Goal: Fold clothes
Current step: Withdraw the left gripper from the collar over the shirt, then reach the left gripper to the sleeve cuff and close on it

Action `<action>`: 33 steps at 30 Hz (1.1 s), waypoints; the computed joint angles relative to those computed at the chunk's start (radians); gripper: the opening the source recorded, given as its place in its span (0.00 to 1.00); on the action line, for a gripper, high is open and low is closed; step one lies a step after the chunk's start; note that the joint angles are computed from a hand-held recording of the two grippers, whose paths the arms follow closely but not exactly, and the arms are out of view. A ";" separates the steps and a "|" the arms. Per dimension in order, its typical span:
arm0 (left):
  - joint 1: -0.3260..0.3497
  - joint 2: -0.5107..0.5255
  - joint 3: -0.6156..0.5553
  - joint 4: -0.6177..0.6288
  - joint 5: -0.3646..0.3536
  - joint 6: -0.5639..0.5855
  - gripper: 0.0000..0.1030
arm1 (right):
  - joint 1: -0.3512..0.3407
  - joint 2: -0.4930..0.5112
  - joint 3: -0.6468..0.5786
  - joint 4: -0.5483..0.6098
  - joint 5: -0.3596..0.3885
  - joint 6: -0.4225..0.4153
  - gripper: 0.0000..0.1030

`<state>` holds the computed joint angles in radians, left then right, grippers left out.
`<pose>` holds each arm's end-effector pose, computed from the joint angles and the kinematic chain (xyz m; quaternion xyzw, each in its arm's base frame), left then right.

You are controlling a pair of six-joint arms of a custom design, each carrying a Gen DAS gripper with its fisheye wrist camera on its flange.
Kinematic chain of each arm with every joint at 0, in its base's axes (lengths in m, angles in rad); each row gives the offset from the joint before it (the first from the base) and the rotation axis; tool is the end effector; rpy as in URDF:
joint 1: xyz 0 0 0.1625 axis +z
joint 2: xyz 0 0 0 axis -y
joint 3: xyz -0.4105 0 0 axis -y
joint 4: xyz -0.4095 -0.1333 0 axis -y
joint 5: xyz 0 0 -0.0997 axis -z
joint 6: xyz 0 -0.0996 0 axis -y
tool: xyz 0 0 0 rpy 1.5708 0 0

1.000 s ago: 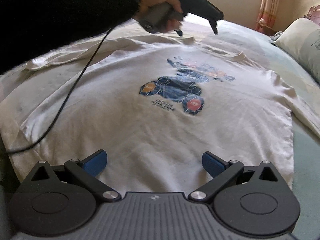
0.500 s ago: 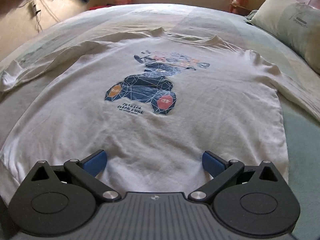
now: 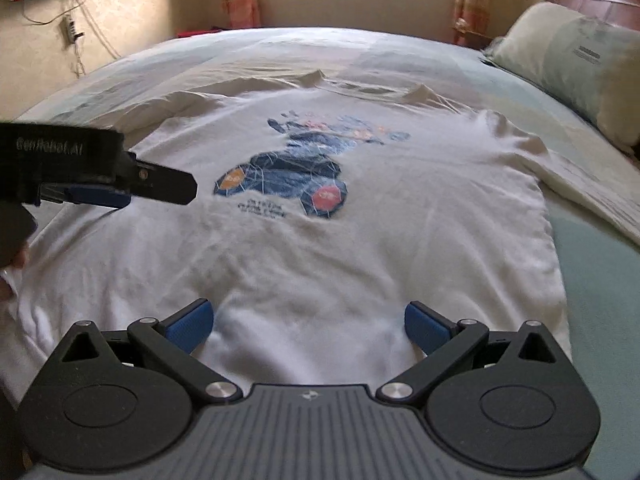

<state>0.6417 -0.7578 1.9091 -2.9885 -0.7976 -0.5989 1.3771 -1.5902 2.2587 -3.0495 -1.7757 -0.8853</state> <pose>-0.3431 -0.5096 0.0281 0.1015 0.9137 -0.3474 0.1847 0.0238 -0.4661 0.3241 0.2720 -0.8738 0.2881 0.2820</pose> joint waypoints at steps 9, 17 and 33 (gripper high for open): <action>-0.006 -0.099 0.043 -0.050 -0.046 0.042 0.97 | 0.038 -0.026 0.003 0.052 -0.118 0.076 1.00; -0.034 -0.350 0.180 -0.054 0.046 0.100 0.97 | 0.096 0.029 -0.037 0.066 -0.244 0.181 1.00; 0.075 -0.652 0.565 -0.311 0.114 -0.144 0.97 | 0.123 0.059 -0.055 0.064 -0.307 0.251 1.00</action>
<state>0.7169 -1.4096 2.4741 -3.2999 -0.6841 -0.7428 1.5003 -1.5314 2.2037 -2.9850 -2.0824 -0.6342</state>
